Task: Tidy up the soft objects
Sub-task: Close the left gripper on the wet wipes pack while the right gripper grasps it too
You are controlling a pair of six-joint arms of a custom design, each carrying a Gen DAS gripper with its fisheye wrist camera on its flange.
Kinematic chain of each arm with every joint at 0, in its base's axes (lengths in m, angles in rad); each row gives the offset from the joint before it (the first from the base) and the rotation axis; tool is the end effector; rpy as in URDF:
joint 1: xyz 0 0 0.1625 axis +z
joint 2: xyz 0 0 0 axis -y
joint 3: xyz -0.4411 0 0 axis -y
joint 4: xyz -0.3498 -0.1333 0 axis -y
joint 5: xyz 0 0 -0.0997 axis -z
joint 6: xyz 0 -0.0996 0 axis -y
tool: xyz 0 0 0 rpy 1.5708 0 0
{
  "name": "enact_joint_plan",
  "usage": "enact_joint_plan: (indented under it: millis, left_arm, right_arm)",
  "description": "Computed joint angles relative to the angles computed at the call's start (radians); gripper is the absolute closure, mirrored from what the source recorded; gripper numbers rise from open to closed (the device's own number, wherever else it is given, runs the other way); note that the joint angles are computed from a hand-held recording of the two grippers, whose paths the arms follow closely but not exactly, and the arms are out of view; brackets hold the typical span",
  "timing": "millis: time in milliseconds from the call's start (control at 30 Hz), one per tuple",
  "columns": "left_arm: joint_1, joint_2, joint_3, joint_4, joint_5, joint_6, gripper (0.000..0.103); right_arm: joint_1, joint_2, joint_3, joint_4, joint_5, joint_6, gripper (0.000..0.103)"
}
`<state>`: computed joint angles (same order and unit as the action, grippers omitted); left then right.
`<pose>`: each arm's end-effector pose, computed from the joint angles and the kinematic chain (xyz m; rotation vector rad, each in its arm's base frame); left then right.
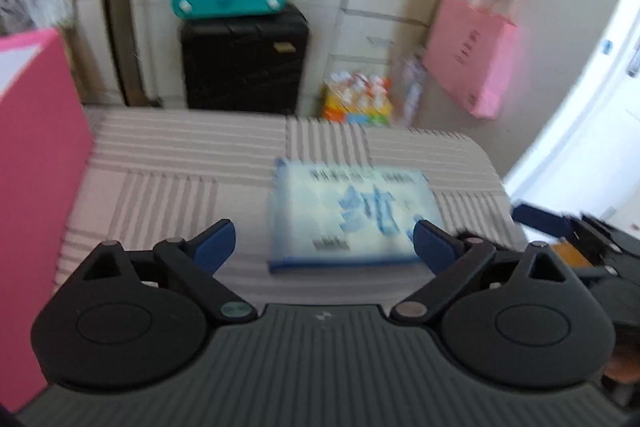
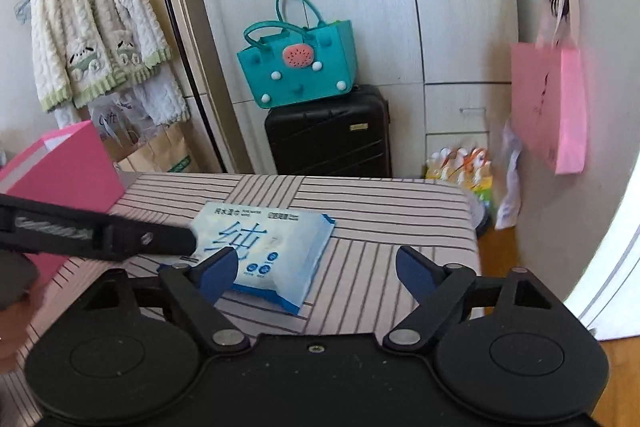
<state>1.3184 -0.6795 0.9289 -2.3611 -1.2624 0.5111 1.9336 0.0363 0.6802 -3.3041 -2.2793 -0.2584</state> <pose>-0.0455 -0.8314 0.3233 0.8944 2.5391 -0.6855 0.3555 -0.7436 -0.0382 0.2404 -2.2313 1.2657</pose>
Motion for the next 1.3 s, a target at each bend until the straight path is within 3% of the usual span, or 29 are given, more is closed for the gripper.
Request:
enact_joint_plan:
  millis: [267,333,400,500,567,700,867,1000,1067,1133,1167,1200,1233,1300]
  left_arm:
    - [0.020,0.087,-0.144,0.057,-0.014,-0.107,0.009]
    - [0.026,0.099,-0.170,0.095,-0.025,-0.114,0.019]
    - [0.031,0.113,-0.208,0.152,-0.038,-0.119,0.024]
    - [0.022,0.107,-0.164,0.088,-0.001,-0.064,0.026]
    - [0.018,0.102,-0.135,0.045,0.015,-0.012,0.026]
    - [0.016,0.091,-0.093,-0.016,0.027,-0.001,0.029]
    - [0.023,0.082,-0.060,-0.074,0.006,0.009,0.029]
    - [0.020,0.089,-0.082,-0.045,0.013,-0.005,0.029]
    - [0.020,0.092,-0.095,-0.029,0.013,-0.021,0.033]
    - [0.018,0.088,-0.088,-0.044,0.030,-0.042,0.054]
    - [0.021,0.088,-0.096,-0.031,0.019,-0.054,0.058]
    - [0.026,0.091,-0.113,-0.004,-0.003,-0.059,0.061]
    - [0.030,0.090,-0.116,0.000,-0.013,-0.059,0.063]
    - [0.034,0.085,-0.105,-0.012,-0.026,-0.055,0.067]
  right_arm:
    - [-0.024,-0.002,-0.003,0.048,0.071,0.146,0.016]
    - [-0.032,-0.001,-0.011,0.068,0.097,0.162,0.018]
    - [-0.040,-0.005,-0.003,0.075,0.138,0.173,0.027]
    - [-0.041,0.031,-0.057,0.058,0.122,0.183,0.044]
    - [-0.041,0.055,-0.095,0.055,0.093,0.187,0.045]
    - [-0.045,0.025,-0.032,0.046,0.126,0.203,0.046]
    - [-0.039,0.012,-0.036,0.135,0.126,0.160,0.046]
    - [-0.054,-0.035,0.026,0.144,0.179,0.245,0.046]
    - [-0.054,-0.035,0.020,0.162,0.177,0.261,0.047]
    - [-0.041,-0.010,-0.031,0.201,0.131,0.221,0.058]
    - [-0.041,-0.012,-0.030,0.218,0.139,0.216,0.068]
    - [-0.049,-0.036,0.010,0.222,0.188,0.252,0.077]
    - [-0.066,-0.070,0.063,0.229,0.267,0.331,0.078]
    - [-0.074,-0.077,0.075,0.229,0.299,0.365,0.081]
